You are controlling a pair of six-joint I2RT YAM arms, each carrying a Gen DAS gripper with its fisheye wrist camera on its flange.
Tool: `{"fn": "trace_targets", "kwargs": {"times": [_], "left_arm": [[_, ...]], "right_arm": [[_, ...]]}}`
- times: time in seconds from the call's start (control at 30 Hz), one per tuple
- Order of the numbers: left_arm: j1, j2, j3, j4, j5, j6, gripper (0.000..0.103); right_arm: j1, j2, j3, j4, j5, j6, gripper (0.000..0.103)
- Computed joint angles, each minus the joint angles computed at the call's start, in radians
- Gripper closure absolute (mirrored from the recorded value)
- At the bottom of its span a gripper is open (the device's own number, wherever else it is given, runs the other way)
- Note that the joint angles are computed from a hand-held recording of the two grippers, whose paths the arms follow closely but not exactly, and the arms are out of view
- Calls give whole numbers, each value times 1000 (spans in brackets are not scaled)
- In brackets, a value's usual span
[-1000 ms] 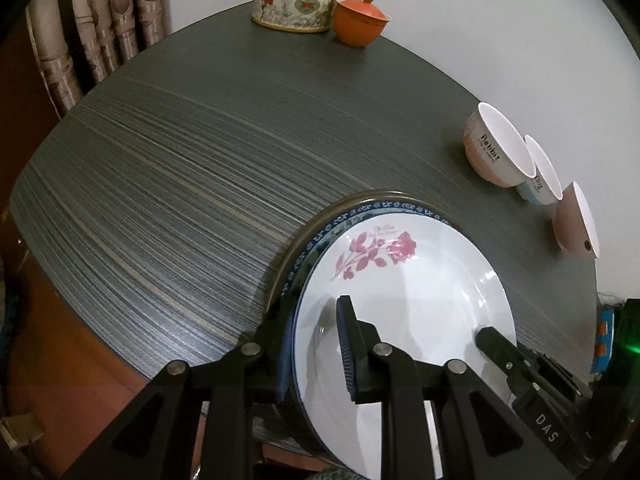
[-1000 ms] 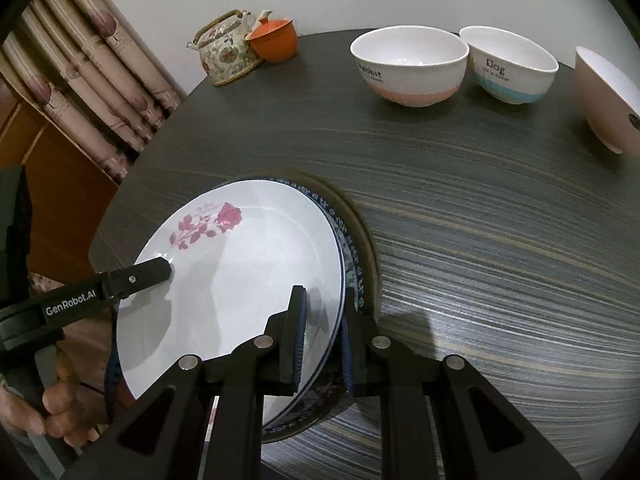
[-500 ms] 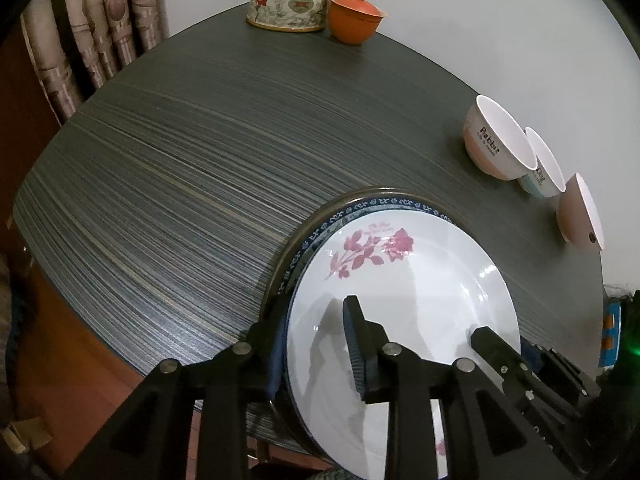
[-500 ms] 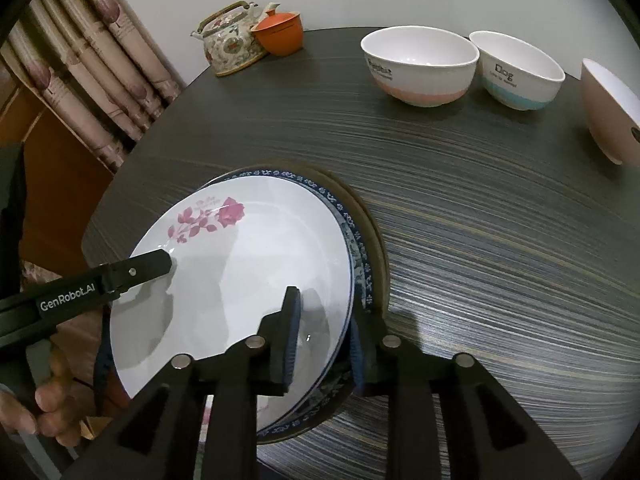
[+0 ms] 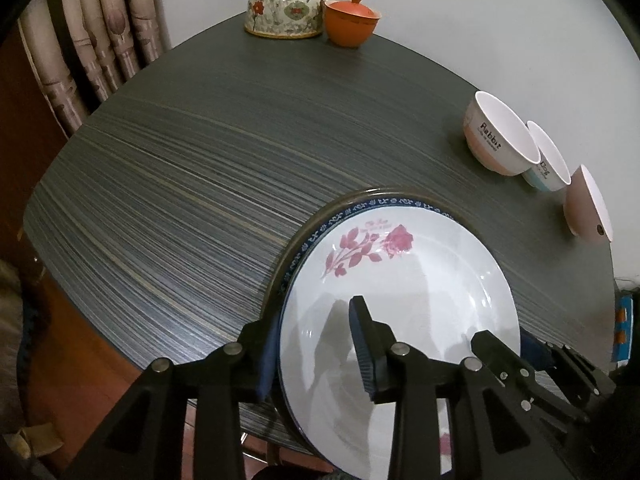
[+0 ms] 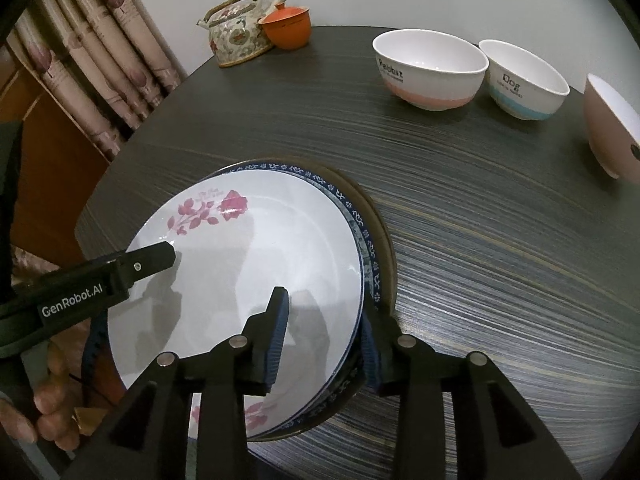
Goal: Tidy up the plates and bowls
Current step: 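Lower the pink-flower plate onto the blue-and-white plates with both grippers, then open both grippers and lift them away from the plate stack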
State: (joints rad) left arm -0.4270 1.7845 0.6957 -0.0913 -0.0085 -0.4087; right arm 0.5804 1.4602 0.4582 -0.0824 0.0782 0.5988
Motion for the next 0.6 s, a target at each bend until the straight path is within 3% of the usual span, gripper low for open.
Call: {"fn": "trace_targets", "kwargs": {"times": [0.43,0.6], "left_arm": [[-27,-41,-27,17,-88,17,68],[-58,-87,-70,74,-149,26,68]], "right_arm": [[17,4,21,-18,31,-1,64],[18,-47,-4,-14,40,4,64]]}}
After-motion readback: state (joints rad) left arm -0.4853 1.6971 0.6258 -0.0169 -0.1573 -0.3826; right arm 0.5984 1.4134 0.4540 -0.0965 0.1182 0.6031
